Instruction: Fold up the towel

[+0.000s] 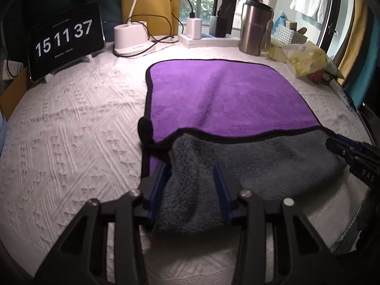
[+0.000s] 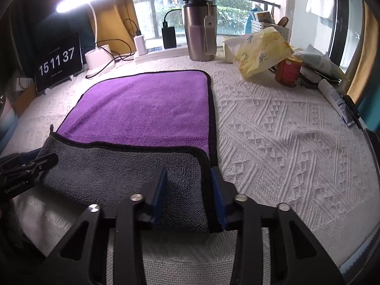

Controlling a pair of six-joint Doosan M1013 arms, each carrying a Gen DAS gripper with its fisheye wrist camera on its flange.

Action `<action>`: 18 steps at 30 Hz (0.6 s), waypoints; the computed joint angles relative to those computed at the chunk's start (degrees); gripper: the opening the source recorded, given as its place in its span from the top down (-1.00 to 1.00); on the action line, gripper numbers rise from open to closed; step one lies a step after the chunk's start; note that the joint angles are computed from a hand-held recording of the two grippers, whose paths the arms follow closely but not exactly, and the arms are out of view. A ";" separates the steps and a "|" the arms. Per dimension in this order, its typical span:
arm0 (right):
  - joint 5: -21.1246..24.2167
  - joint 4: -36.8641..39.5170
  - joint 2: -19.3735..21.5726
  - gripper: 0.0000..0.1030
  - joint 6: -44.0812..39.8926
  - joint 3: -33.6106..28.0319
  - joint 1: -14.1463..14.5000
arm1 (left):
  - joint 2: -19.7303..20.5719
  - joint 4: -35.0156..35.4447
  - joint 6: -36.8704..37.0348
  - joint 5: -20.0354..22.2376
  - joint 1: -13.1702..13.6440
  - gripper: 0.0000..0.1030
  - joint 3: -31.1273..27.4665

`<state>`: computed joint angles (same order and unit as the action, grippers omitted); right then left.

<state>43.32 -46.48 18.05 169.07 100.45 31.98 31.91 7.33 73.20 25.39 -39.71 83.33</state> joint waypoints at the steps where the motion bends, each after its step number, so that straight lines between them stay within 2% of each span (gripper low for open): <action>1: 0.10 -0.11 0.02 0.47 -0.11 -0.02 0.07 | -0.08 0.39 -0.36 -0.17 -0.01 0.36 0.13; 2: -0.03 -0.36 -0.02 0.48 -0.04 0.04 0.12 | -0.16 -0.24 0.20 -0.54 0.07 0.41 0.34; 3: -0.14 -0.67 -0.02 0.57 0.09 0.10 0.20 | -0.24 -0.02 0.11 -0.64 0.08 0.50 0.45; 4: -0.02 -0.97 0.01 0.73 0.15 0.06 0.29 | -0.34 -0.12 0.34 -0.89 0.08 0.58 0.62; 6: 0.11 -2.51 -0.12 0.85 1.39 0.25 0.54 | -0.71 -1.87 2.14 -1.91 0.18 0.71 1.07; 13: 1.26 -10.49 -1.04 0.90 6.98 0.89 2.19 | -3.30 2.15 -0.40 -9.28 -0.34 0.80 4.33; 18: 2.41 -14.54 -1.73 0.90 10.07 0.85 3.14 | -4.63 6.40 -4.45 -12.65 -0.32 0.81 5.67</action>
